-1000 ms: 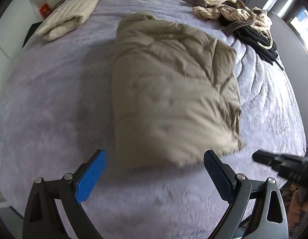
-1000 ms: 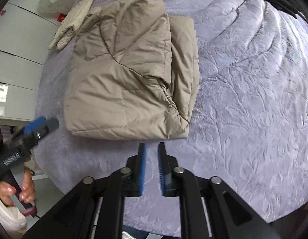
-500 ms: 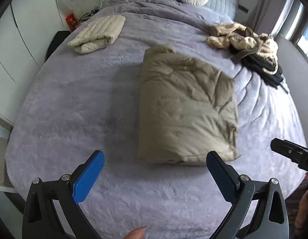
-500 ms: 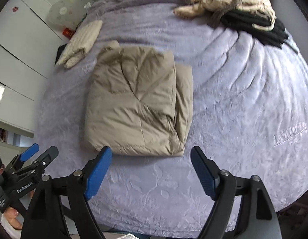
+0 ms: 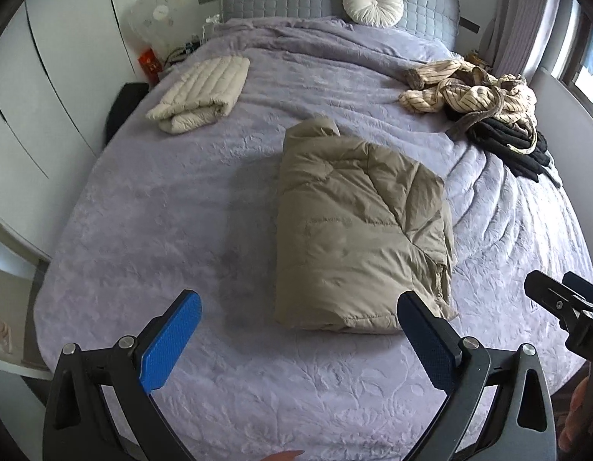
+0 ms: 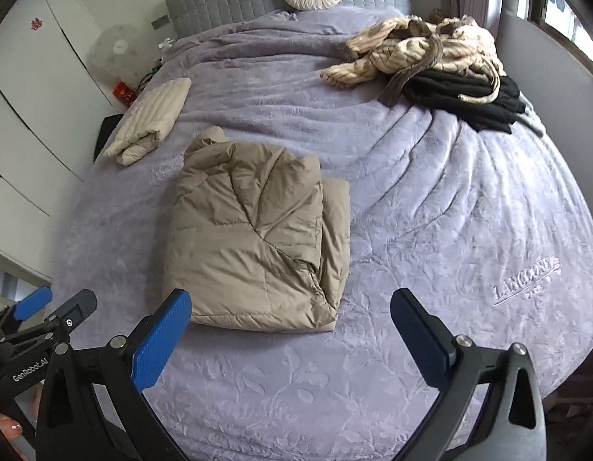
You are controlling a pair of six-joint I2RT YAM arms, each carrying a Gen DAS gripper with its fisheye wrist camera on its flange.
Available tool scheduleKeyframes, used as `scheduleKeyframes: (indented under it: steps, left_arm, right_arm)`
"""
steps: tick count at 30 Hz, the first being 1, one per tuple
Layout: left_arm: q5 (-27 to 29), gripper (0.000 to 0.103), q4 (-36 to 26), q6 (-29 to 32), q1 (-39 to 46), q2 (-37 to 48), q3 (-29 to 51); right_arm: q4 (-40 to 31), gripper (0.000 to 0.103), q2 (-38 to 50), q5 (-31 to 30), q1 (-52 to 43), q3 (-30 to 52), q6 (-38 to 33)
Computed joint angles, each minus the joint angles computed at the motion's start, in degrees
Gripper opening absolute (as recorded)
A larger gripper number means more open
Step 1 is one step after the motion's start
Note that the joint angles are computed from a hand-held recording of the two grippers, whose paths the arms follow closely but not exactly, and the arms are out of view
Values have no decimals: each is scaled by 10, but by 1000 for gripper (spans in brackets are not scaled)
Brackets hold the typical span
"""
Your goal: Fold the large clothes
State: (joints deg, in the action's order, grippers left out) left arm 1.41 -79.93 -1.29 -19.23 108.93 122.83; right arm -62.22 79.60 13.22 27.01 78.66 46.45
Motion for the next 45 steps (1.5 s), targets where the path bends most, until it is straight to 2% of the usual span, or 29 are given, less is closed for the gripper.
scheduleKeyframes:
  steps: [10,45]
  left_arm:
    - [-6,102,-6,-7,0,-5,8]
    - [-16,102,0,-10,-7,-16,-17]
  right_arm:
    - [-18,103,8,20,8,18,19]
    - [-25,103,9,11,14,18,27]
